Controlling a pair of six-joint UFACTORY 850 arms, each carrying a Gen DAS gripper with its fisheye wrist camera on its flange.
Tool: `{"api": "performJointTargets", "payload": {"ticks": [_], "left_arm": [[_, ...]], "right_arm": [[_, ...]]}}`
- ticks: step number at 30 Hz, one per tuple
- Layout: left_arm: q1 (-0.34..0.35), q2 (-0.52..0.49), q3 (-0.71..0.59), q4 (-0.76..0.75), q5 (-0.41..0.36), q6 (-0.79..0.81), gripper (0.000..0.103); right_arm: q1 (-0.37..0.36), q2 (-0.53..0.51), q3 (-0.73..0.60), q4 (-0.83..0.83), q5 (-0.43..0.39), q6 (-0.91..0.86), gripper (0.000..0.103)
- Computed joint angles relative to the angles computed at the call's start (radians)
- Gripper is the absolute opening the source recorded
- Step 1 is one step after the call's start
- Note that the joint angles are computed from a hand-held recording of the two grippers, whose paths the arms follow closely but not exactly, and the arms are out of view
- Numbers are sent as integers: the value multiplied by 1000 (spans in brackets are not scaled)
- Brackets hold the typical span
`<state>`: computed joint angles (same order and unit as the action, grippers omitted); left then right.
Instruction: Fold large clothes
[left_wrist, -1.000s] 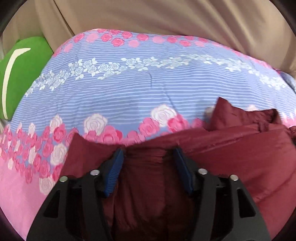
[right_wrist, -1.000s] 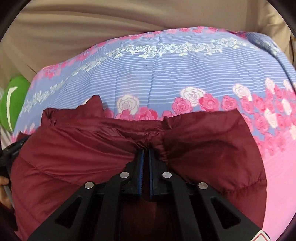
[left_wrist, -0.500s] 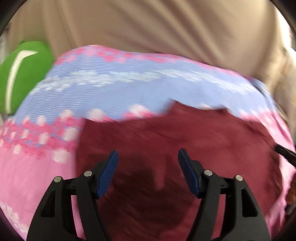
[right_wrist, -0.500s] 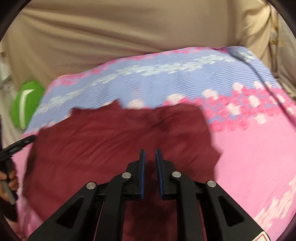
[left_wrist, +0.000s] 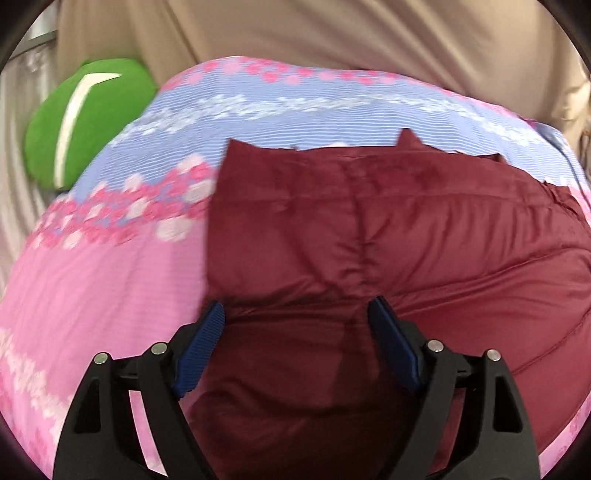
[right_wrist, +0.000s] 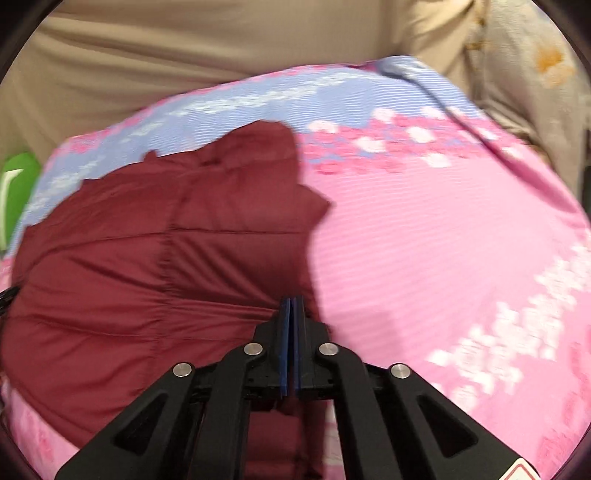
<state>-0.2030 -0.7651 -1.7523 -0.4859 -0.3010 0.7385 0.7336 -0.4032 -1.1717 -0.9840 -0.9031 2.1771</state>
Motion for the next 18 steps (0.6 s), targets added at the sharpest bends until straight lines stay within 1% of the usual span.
{"api": "performJointTargets", "payload": {"ticks": [1,2,3,4,5,6,7,8,9,11,14,15,17,18], "left_arm": [[2,9,9,80,19,-86,78],[5,24,27,118,31,-132,77],[10,47,53,114,40,-139,77],[16,61,68,74,41,-103,77],[19,74,82,40,42,-71,78],[21,93,105,13,53,-47,78],[21,106,120,12,67,-48,79],[22,116,134,13,79,-50,80],[25,127,148,-9,82,-32,82],[40,138,161,-97,52,36,83],[55,145,174,-120,39,45,83],[62,145,176,-126,35,44,83],[71,137,169,-134,23,43,83],[75,128,160,-104,16,7,83]], "right_arm": [[5,1,-8,23,-27,11,8],[14,7,-12,26,-35,31,15],[26,21,-11,-6,-22,66,15],[38,24,-24,-44,-11,90,15],[44,20,-41,-68,-4,93,15],[54,-2,-89,-98,12,70,15],[57,-17,-119,-108,26,47,15],[58,-39,-159,-116,50,12,15],[54,-69,-209,-128,95,-29,15],[43,-128,-304,-129,165,-109,15],[28,-228,-460,-64,156,-265,15],[12,-265,-522,-28,167,-332,15],[-10,-314,-599,28,189,-410,15],[-22,-359,-673,72,170,-470,15]]}}
